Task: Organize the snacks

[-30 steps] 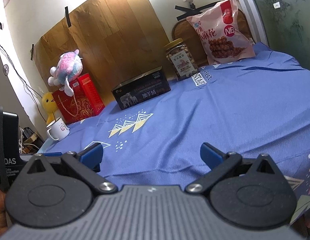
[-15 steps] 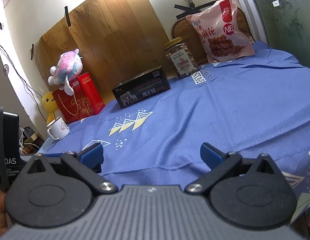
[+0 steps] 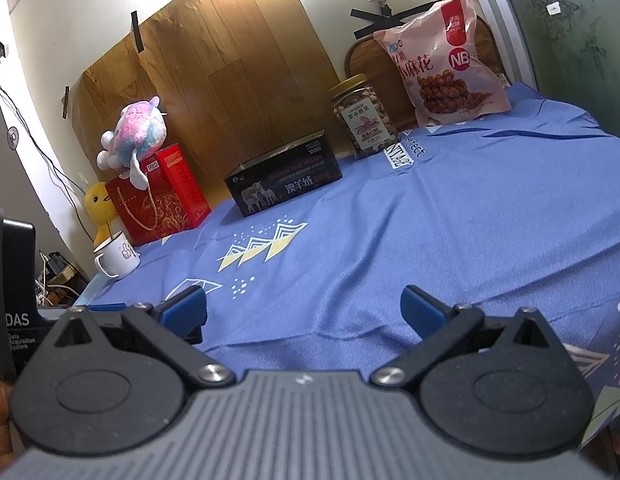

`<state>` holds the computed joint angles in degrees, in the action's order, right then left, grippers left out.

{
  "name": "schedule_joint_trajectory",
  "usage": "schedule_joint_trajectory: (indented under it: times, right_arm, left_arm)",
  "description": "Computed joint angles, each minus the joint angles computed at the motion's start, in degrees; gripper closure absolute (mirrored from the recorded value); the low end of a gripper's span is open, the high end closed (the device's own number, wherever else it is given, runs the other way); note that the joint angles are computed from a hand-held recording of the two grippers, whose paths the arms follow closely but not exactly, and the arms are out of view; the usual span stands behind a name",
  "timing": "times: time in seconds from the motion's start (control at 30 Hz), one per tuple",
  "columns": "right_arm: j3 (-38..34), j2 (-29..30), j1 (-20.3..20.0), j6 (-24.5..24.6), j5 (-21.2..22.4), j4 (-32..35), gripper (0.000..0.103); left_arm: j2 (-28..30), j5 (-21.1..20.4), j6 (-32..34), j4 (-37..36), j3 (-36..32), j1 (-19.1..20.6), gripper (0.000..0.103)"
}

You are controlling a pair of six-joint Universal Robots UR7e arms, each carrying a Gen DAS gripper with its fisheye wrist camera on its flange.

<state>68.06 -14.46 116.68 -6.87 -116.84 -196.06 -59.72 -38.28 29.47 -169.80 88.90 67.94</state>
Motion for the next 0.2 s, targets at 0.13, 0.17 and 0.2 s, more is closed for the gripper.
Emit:
schedule_joint_trajectory:
  times: [0.13,0.17,0.2]
  right_arm:
    - [0.0,0.0,0.0,-0.1,0.0,0.0,0.000]
    - [0.0,0.0,0.0,-0.1,0.0,0.0,0.000]
    - [0.0,0.0,-0.1,-0.2,0.0,0.0,0.000]
  left_arm:
    - [0.0,-1.0,1.8,-2.0,0.4,-0.1,0.000]
    - [-0.1,-1.3,2.0,-2.1,0.4,-0.1,0.000]
    - [-0.1,-1.5,2.3,-2.3,0.4,-0.1,0.000]
